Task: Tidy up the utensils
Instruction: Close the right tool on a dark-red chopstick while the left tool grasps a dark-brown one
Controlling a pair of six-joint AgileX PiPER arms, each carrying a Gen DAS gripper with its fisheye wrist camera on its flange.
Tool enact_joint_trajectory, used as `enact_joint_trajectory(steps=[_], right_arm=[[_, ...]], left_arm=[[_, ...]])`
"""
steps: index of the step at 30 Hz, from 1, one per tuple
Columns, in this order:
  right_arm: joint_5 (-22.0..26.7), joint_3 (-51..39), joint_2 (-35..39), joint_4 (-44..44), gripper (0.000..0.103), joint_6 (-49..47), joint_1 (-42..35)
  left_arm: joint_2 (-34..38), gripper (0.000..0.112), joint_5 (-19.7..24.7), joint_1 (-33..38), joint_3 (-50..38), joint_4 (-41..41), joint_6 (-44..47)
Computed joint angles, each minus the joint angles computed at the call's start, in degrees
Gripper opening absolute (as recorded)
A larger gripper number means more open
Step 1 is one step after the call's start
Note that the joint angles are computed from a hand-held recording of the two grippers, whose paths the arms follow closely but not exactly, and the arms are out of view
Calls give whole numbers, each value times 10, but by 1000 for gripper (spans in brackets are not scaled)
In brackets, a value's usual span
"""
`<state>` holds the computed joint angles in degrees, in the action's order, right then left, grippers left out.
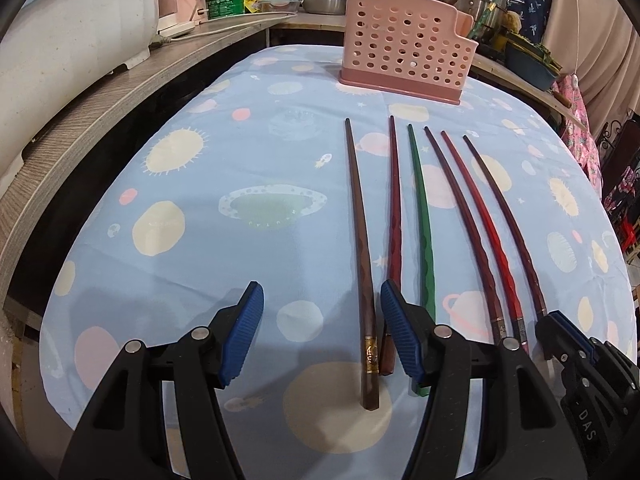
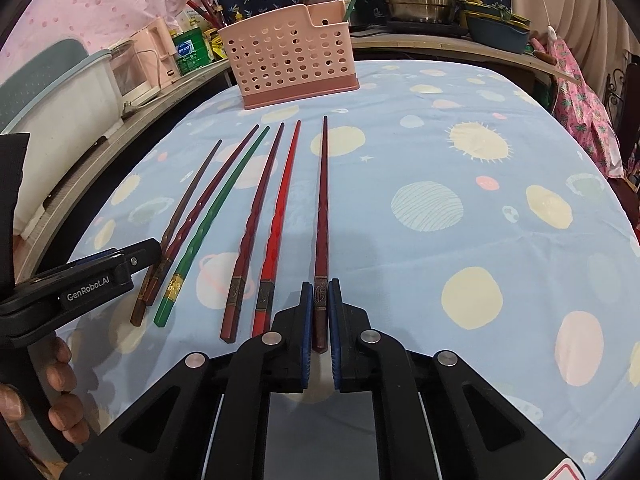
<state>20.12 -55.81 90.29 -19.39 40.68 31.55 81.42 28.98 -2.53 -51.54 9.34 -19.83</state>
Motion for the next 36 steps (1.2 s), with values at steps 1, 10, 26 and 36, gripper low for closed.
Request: enact_joint_trajectory(steps=[1,10,26,36], right_arm=[[0,0,0,-1,7,1,0],[-1,2,0,-4,7,4,1],[4,0,-3,10,7,-7,1],[13,13,-42,48,7,-39,-9]], left_arm=[[3,58,0,-1,0,3,-3],[-2,57,-10,-19,18,72,-59],[-23,8,3,7,27,10,18],[-61,7,42,50,15,-99,117]])
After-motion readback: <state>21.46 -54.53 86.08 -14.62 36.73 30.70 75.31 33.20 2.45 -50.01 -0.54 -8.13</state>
